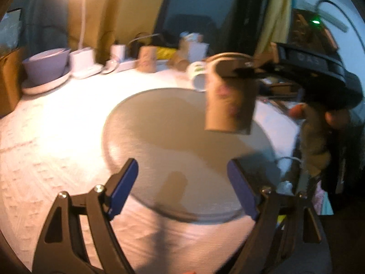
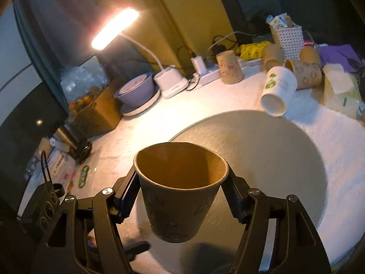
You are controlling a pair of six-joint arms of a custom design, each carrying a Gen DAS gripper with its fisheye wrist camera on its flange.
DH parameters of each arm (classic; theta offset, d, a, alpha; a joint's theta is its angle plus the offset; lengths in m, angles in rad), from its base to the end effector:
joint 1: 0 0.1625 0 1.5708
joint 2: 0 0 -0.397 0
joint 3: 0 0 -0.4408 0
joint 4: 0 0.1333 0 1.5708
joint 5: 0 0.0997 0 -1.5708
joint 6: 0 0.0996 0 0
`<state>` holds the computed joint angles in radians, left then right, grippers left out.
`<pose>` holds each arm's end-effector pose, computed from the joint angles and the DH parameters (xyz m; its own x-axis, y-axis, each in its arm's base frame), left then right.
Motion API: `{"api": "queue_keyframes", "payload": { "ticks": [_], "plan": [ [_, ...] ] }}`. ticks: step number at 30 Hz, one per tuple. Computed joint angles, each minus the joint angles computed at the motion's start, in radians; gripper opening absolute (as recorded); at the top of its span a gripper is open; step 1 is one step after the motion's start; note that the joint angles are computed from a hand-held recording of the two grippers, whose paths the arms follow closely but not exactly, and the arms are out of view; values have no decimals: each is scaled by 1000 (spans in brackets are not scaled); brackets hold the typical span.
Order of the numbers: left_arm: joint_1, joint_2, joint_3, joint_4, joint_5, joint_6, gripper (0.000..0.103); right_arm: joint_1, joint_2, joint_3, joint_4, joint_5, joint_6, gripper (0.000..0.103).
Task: Flip cup upright
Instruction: 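Open the left gripper and carry the cup upright with the right gripper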
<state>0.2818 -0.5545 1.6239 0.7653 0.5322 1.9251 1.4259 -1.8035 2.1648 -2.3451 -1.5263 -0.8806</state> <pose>-0.3617 -0.3328 -0.0378 -0.8438 -0.0610 -0.5333 0.3919 0.6089 -0.6897 0.0710 -0.4672 0.3419 -0.7330 -0.6183 0.2836 -0.6801 0.6747 -0.2870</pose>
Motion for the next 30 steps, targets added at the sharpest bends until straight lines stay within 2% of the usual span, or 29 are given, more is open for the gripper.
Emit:
{"api": "queue_keyframes", "payload": {
  "ticks": [5,9,18,24,30],
  "plan": [
    [17,-34,26,82,-3,-156,82,16,50,-19,-70,-34,-11,71],
    [49,-64,33,93,4,-203,82,32,92,-20,-125,-75,-33,71],
    [127,-114,29,13,48,-145,82,68,167,-2,-254,-122,-125,71],
    [150,-109,20,23,55,-156,82,75,191,25,-357,-134,-205,71],
    [168,-98,-1,11,74,-123,82,64,190,49,-428,-128,-250,71]
  ]
}}
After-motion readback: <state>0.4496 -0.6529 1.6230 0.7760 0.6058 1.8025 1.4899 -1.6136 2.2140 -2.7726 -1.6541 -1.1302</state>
